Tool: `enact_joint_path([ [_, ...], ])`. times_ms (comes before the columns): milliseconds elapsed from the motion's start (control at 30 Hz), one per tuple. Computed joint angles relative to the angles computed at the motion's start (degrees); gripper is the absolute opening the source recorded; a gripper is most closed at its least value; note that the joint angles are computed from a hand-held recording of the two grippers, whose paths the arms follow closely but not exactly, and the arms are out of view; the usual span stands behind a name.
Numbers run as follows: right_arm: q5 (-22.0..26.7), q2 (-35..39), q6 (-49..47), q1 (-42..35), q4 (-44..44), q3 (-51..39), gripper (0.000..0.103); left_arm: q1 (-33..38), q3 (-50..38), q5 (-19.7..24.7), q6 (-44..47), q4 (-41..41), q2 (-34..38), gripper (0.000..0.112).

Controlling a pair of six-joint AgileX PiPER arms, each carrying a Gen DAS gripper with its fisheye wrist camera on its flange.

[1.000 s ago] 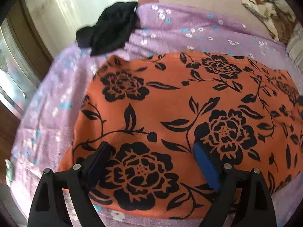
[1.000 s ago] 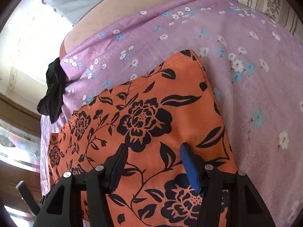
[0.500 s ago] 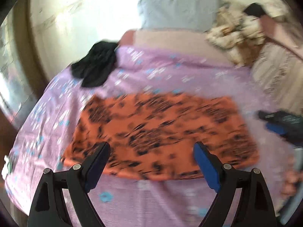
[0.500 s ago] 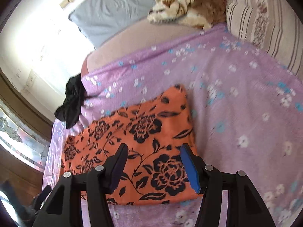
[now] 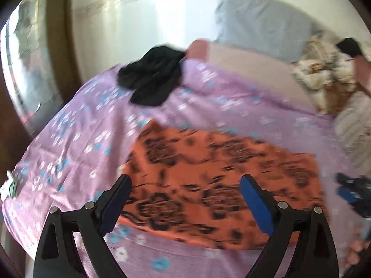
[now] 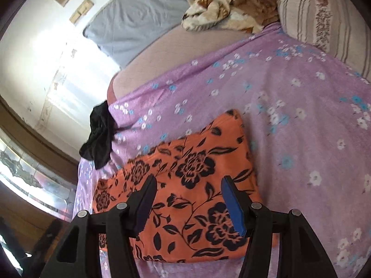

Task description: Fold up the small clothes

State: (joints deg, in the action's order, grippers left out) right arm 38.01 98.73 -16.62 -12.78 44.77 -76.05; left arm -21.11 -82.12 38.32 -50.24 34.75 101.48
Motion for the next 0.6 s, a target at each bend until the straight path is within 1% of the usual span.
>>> enact_joint_path([
  [100,-1.1,1.6,3.1,2.5,-4.3,-1.0,0.061,3.2,0.1,-0.1,0.9,-1.3,3.9,0.094],
  [167,-1.7,2.8,5.6,3.7,-7.0,-1.9,0.061,4.8,-1.9,1.7,2.6,-2.2,7.4,0.094],
  [200,-2.1,3.6,6.8,4.2,-8.3,-2.4,0.061,5.1,-2.1,1.9,1.9,-1.3,8.1,0.094],
  [233,-2.5,4.1,8.1,4.6,-9.6,-2.8,0.061,5.1,-2.2,2.2,-0.2,1.5,9.2,0.094],
  [300,-3.5,5.6,12.3,5.5,-13.8,-3.8,0.061,5.4,-2.5,2.9,-1.2,3.5,10.2,0.094],
  [400,-3.7,7.9,13.7,6.0,-14.4,-5.5,0.061,6.2,-1.3,1.6,-1.8,4.8,10.4,0.094],
  [467,-3.8,8.9,15.9,6.9,-16.6,-6.6,0.061,6.8,-1.1,0.9,-1.1,4.5,10.7,0.094],
  [533,-4.2,10.0,15.6,7.8,-16.7,-7.8,0.061,7.4,-1.6,0.4,-0.2,4.2,11.3,0.094],
  [600,-5.1,10.6,17.9,9.3,-19.7,-9.1,0.061,7.3,-1.7,0.5,-1.0,5.9,11.7,0.094],
])
